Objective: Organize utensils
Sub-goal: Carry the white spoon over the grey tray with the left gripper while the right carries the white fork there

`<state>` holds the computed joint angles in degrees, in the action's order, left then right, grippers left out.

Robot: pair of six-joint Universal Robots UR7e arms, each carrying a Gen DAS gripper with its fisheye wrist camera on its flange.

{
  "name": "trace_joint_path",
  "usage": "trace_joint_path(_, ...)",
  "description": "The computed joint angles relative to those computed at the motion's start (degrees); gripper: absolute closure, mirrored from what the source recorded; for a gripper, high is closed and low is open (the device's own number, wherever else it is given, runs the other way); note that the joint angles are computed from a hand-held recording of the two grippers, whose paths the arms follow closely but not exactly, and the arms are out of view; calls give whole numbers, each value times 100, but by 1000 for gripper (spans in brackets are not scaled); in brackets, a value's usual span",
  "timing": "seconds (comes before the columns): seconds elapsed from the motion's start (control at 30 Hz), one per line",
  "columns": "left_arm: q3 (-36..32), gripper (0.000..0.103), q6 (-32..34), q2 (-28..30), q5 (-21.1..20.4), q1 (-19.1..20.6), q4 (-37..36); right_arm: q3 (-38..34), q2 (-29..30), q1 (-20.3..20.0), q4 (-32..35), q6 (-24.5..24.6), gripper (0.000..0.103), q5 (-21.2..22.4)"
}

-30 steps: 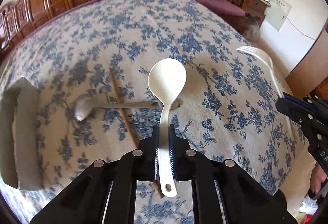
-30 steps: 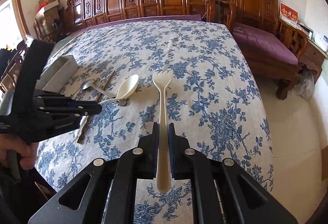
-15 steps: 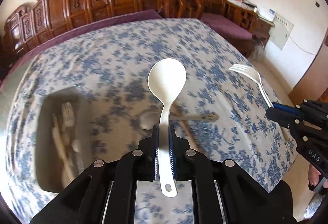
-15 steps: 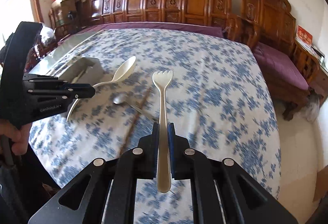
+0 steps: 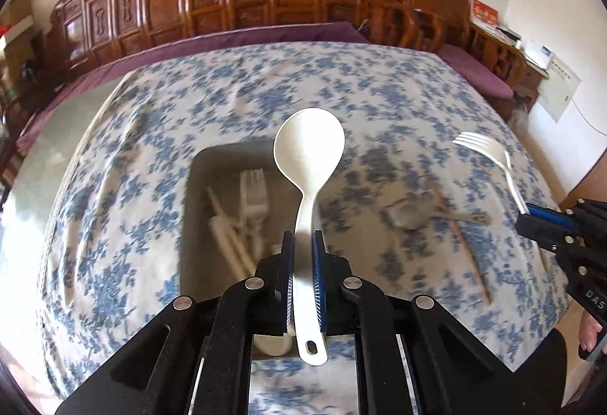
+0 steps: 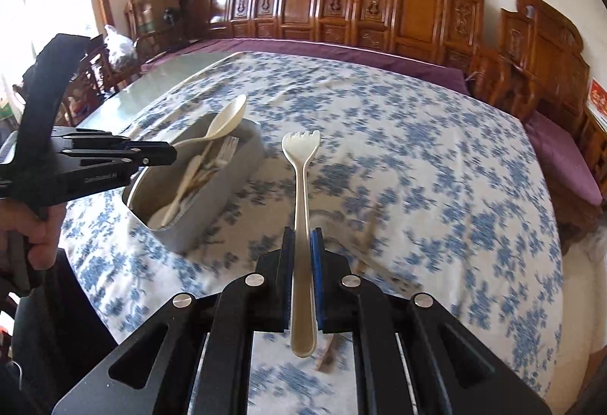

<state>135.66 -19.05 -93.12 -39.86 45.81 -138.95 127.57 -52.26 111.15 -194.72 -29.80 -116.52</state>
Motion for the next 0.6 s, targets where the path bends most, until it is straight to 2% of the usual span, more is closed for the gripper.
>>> trace_joint_path(0.37,-183,94,358,222,15,772,-253,-419,440,220,395,337,92,186)
trace_joint_path(0.6,-289,94,411,434,-77,1042,-286,-635,679,318,547,478,92,252)
